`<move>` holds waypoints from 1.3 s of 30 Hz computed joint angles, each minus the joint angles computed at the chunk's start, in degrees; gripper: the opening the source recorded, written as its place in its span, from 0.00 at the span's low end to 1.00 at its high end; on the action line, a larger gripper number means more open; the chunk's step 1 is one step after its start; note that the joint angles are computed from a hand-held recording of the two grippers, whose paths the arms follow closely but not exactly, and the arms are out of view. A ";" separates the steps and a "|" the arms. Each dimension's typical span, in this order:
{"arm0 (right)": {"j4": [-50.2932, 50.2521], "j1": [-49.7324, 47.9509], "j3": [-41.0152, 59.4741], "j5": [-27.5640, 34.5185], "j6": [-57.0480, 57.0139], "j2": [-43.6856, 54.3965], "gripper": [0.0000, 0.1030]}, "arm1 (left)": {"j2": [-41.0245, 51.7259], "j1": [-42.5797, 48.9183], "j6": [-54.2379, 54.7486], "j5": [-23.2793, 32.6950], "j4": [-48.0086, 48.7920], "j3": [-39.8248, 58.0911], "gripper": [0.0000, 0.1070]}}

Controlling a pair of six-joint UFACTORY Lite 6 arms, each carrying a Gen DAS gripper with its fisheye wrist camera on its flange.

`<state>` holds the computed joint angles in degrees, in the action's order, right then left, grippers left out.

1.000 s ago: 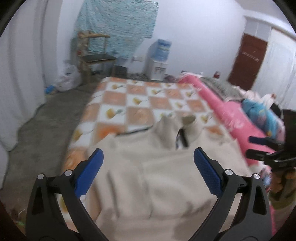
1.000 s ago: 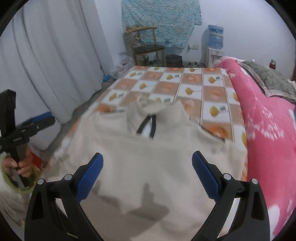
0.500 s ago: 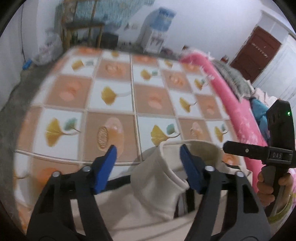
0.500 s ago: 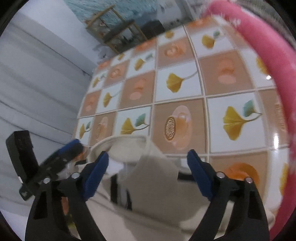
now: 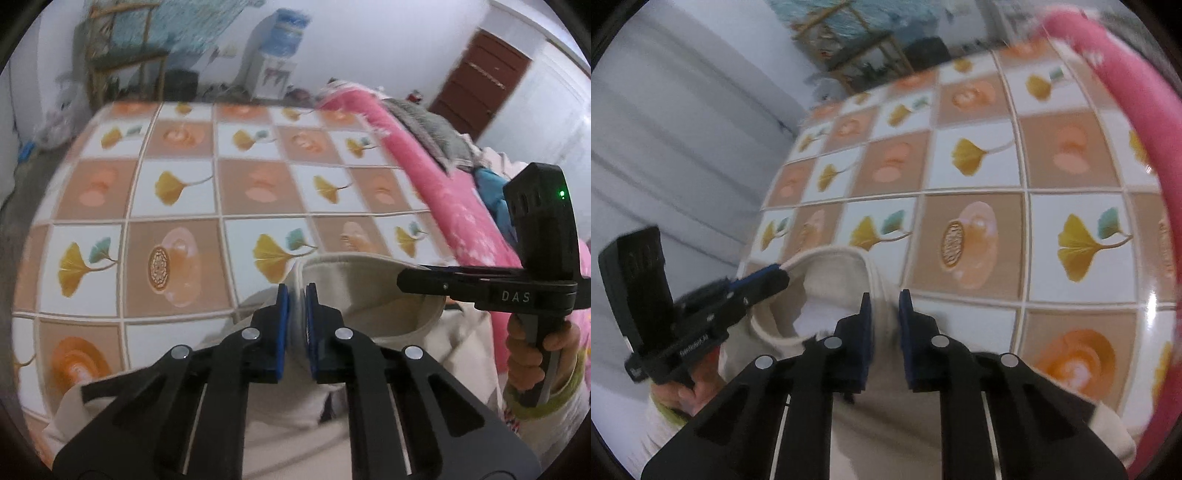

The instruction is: Fold large clothes

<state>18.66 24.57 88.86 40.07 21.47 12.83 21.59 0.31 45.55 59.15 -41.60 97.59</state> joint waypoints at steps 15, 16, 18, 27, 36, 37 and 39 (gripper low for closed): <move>-33.55 34.12 -20.60 8.53 33.57 -20.28 0.28 | -38.07 18.23 25.13 11.49 2.56 -37.67 0.25; -32.65 34.77 -22.45 8.30 34.11 -20.65 0.34 | -39.07 19.72 26.16 11.34 3.77 -39.77 0.30; -32.31 36.51 -24.71 9.42 36.09 -21.41 0.35 | -40.21 23.38 28.83 12.20 4.94 -41.96 0.31; -41.19 38.62 -14.89 12.91 40.43 -26.49 0.36 | -34.40 33.69 31.52 22.06 -9.08 -28.84 0.30; -36.37 31.93 -11.01 5.05 32.36 -6.42 0.30 | -35.45 6.19 16.37 -7.26 5.07 -43.36 0.28; -36.03 31.88 -13.30 3.80 32.23 -6.65 0.30 | -35.31 6.78 17.59 -7.68 5.06 -44.73 0.28; -36.65 32.30 -16.82 2.39 32.13 -9.96 0.30 | -38.28 9.82 24.85 -7.84 1.49 -48.89 0.28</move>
<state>-17.99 56.86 72.04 42.46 53.60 2.88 -16.69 10.14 70.40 51.31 -40.11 48.69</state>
